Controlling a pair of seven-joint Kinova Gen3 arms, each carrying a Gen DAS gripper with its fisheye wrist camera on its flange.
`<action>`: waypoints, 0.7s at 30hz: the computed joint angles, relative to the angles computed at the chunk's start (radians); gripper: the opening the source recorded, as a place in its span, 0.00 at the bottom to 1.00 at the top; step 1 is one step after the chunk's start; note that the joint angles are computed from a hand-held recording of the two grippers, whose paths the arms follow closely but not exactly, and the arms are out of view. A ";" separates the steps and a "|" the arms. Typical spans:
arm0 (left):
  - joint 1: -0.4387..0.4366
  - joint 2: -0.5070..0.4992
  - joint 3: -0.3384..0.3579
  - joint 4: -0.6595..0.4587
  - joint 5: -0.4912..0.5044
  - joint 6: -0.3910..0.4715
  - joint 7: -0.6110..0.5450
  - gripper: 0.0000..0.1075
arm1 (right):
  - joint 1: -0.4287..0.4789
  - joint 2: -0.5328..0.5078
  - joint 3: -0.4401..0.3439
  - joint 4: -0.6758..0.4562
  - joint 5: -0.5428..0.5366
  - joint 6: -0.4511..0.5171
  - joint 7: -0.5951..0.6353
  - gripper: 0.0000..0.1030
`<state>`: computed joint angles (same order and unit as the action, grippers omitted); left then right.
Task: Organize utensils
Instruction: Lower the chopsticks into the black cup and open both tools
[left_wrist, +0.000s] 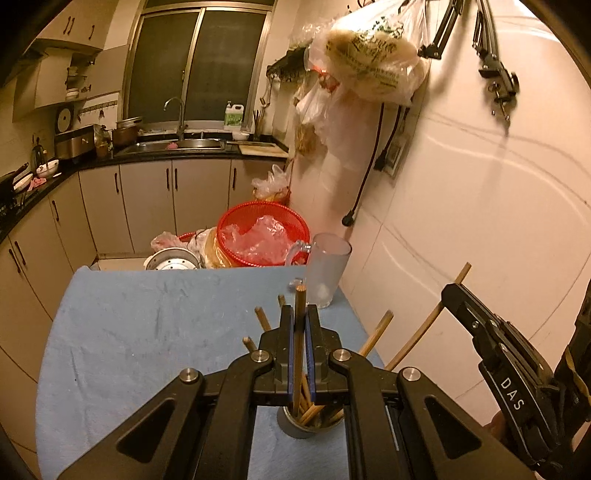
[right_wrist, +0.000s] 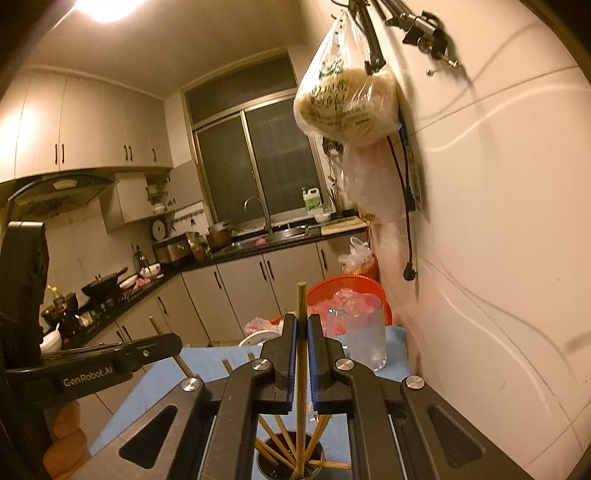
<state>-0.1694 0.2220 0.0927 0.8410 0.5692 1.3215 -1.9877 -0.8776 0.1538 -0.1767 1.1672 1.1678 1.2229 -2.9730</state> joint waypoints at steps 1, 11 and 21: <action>-0.001 -0.004 -0.001 0.011 -0.001 -0.005 -0.005 0.05 | 0.003 0.002 0.000 0.003 -0.008 -0.003 0.002 0.06; -0.015 -0.013 -0.017 0.099 0.002 -0.022 -0.040 0.06 | 0.023 -0.001 -0.001 0.050 -0.081 -0.018 -0.004 0.06; -0.017 -0.001 -0.020 0.125 0.000 -0.014 -0.052 0.08 | 0.042 0.007 0.002 0.053 -0.155 -0.020 0.025 0.07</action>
